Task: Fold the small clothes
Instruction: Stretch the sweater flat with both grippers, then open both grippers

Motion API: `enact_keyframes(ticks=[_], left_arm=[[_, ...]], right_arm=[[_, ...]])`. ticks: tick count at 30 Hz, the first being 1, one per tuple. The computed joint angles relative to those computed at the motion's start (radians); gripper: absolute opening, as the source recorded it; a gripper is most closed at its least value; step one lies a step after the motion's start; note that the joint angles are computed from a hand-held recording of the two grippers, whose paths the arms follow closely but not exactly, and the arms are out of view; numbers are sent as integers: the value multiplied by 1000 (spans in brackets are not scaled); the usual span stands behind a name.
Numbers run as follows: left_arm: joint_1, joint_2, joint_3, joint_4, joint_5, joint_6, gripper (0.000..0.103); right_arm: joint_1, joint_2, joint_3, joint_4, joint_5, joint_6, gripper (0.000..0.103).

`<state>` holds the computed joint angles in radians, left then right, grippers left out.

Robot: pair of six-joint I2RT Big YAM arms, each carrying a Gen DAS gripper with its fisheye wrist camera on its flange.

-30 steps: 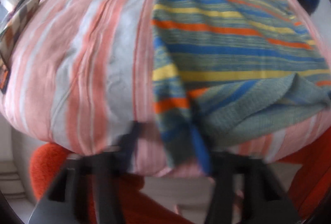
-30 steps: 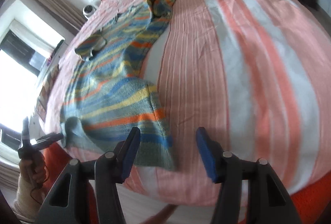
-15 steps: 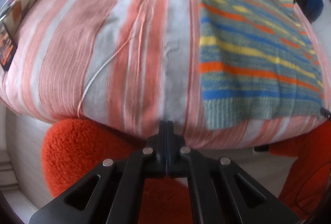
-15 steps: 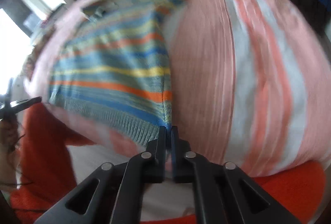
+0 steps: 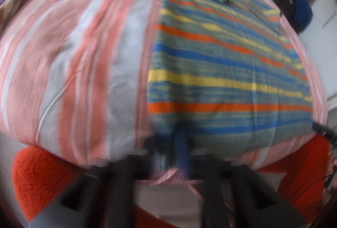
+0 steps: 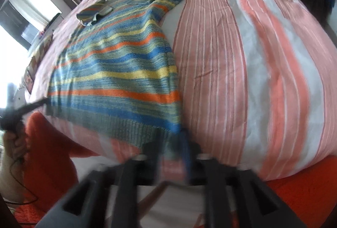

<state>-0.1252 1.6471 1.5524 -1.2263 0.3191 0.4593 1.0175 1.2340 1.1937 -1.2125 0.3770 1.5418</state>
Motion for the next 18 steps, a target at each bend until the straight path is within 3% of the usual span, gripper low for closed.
enact_keyframes(ticks=[1, 3, 4, 5, 7, 9, 12, 18], left_arm=[[-6, -11, -12, 16, -15, 0, 4], [-4, -25, -18, 12, -24, 7, 2], [3, -34, -20, 4, -32, 18, 2], [11, -48, -26, 3, -51, 30, 1], [26, -62, -28, -2, -64, 57, 1], [40, -72, -24, -26, -67, 85, 1], [18, -82, -53, 9, -125, 104, 1], [-6, -45, -59, 29, -186, 91, 1]], right_arm=[[2, -6, -7, 20, 8, -3, 57], [-17, 14, 4, 25, -6, -56, 56], [-25, 27, 13, 14, -10, -76, 35], [-35, 46, 26, -17, -16, -85, 4], [-43, 40, 18, -22, -38, -51, 4], [-21, 61, 73, -107, -23, -45, 3], [3, 80, 115, -166, -22, -39, 3], [-40, 111, 51, -89, -68, -30, 3]])
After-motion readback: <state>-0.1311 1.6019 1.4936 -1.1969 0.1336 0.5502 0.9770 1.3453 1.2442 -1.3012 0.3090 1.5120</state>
